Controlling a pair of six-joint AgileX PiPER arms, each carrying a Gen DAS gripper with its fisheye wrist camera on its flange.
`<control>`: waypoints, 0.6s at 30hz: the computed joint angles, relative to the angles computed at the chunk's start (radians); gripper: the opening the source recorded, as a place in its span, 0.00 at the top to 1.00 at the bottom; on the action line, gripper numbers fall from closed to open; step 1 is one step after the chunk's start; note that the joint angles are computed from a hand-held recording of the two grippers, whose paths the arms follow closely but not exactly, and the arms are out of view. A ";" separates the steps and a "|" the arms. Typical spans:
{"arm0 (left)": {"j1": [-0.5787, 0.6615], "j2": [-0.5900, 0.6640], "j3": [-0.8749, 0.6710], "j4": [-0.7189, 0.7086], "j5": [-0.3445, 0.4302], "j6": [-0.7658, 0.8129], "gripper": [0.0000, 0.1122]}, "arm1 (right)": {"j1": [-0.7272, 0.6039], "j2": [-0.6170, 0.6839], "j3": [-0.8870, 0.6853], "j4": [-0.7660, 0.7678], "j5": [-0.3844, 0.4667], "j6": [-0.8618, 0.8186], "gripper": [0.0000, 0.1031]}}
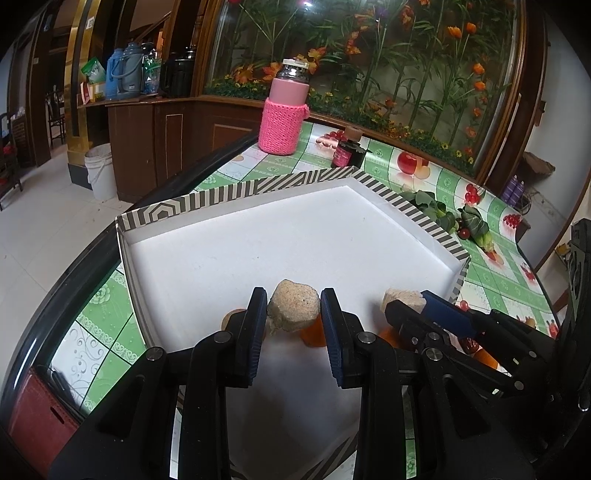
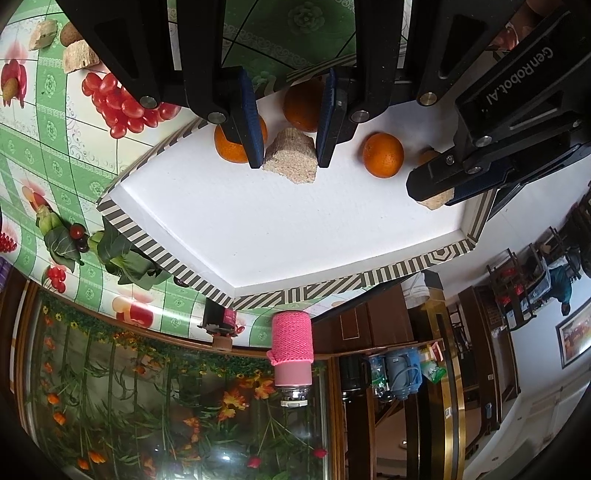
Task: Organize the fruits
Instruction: 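Open both grippers releasing the tan cubes into the tray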
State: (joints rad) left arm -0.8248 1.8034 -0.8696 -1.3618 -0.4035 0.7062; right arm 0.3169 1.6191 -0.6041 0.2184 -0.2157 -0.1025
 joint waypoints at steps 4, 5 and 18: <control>0.001 0.001 -0.005 -0.041 0.000 0.034 0.74 | 0.002 -0.001 0.002 0.000 -0.003 0.001 0.72; 0.001 0.002 -0.008 -0.048 0.001 0.039 0.74 | 0.002 -0.003 0.004 0.000 -0.005 0.002 0.71; 0.000 0.005 -0.012 -0.070 -0.023 0.028 0.49 | -0.003 -0.127 0.171 0.074 -0.162 0.010 0.69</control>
State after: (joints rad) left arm -0.8247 1.8082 -0.8814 -1.4317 -0.4262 0.7337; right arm 0.3135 1.4926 -0.4334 0.2925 -0.3781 -0.0928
